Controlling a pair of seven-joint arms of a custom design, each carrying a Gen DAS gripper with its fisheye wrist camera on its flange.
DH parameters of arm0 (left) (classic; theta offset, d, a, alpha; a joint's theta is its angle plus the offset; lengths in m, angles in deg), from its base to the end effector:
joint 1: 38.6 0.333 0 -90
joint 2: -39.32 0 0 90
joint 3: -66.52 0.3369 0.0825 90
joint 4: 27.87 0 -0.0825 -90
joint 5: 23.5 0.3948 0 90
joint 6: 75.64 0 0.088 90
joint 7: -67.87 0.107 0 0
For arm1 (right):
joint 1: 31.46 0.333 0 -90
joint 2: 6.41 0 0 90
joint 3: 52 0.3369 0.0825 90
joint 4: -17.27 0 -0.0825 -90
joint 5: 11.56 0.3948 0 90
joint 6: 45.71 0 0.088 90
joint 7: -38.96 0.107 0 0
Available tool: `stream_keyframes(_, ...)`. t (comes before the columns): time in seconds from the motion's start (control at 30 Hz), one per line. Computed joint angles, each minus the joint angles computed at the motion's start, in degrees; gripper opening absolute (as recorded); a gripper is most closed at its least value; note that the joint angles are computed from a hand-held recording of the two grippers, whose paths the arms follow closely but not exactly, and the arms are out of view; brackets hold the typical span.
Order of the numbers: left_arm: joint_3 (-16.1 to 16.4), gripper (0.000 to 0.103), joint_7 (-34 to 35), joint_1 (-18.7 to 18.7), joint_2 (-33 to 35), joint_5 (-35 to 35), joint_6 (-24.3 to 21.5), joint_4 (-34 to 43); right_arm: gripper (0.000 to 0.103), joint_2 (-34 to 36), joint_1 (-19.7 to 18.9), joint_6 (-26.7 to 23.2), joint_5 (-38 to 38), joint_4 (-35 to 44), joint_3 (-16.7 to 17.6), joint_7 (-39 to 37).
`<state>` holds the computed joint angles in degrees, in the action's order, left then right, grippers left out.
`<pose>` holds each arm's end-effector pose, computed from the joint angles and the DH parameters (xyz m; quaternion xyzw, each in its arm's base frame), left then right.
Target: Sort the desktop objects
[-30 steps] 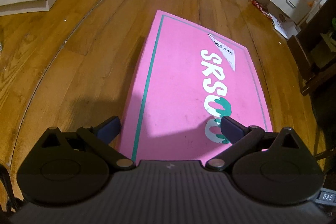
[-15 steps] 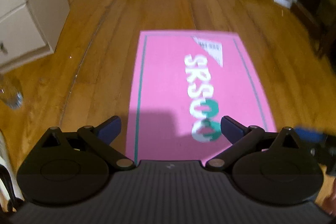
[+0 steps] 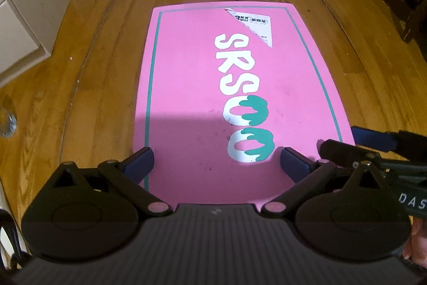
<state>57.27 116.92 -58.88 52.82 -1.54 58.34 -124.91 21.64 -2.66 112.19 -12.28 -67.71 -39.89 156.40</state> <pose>0.6001 -0.3216 0.5196 -0.6856 0.6844 -0.1751 0.1758 0.5992 0.4728 0.5056 -0.7075 0.5908 -0.0367 0.3861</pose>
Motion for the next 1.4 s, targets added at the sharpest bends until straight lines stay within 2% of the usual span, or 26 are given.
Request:
stream_keyframes(0.07,0.01,0.103,0.01,0.1,0.0,-0.14,0.51,-0.24,0.061,0.44,0.52,-1.3,0.04,1.18,-0.59,1.74)
stream_keyframes(0.27,0.14,0.103,0.29,0.1,-0.16,0.37,1.83,-0.99,0.061,2.12,-0.99,-5.44,4.05,4.44,1.23,0.74)
stream_keyframes(0.73,0.42,0.103,-1.54,-0.12,-1.02,3.38,5.18,-3.4,0.062,1.85,-1.07,-4.43,5.23,3.47,1.15,-1.56)
stream_keyframes(1.17,0.44,0.103,-3.26,0.11,-1.77,5.21,7.3,-5.07,0.063,1.59,-0.59,-2.02,4.25,2.16,0.67,-0.2)
stream_keyframes(1.23,0.45,0.103,-3.86,-0.08,-1.73,5.67,6.46,-4.72,0.063,1.68,-0.59,-2.41,4.01,2.46,0.69,-0.2)
stream_keyframes(1.27,0.81,0.103,-6.11,-1.19,-1.46,8.28,3.75,-3.56,0.063,1.53,-0.35,-3.25,3.52,2.73,0.46,-0.11)
stream_keyframes(1.33,1.49,0.103,-13.23,-5.78,-0.89,20.42,-6.8,-0.46,0.063,0.93,-0.18,-9.7,2.94,4.81,1.18,-2.03)
stream_keyframes(1.37,1.01,0.103,-15.47,-7.35,-1.87,25.25,-9.67,-1.0,0.066,0.07,-0.07,-12.97,3.15,5.16,1.77,-3.6)
stream_keyframes(1.4,0.11,0.103,-16.71,-8.23,-2.83,27.8,-12.6,-1.45,0.065,-1.77,0.89,-13.27,2.31,3.52,1.17,-3.44)
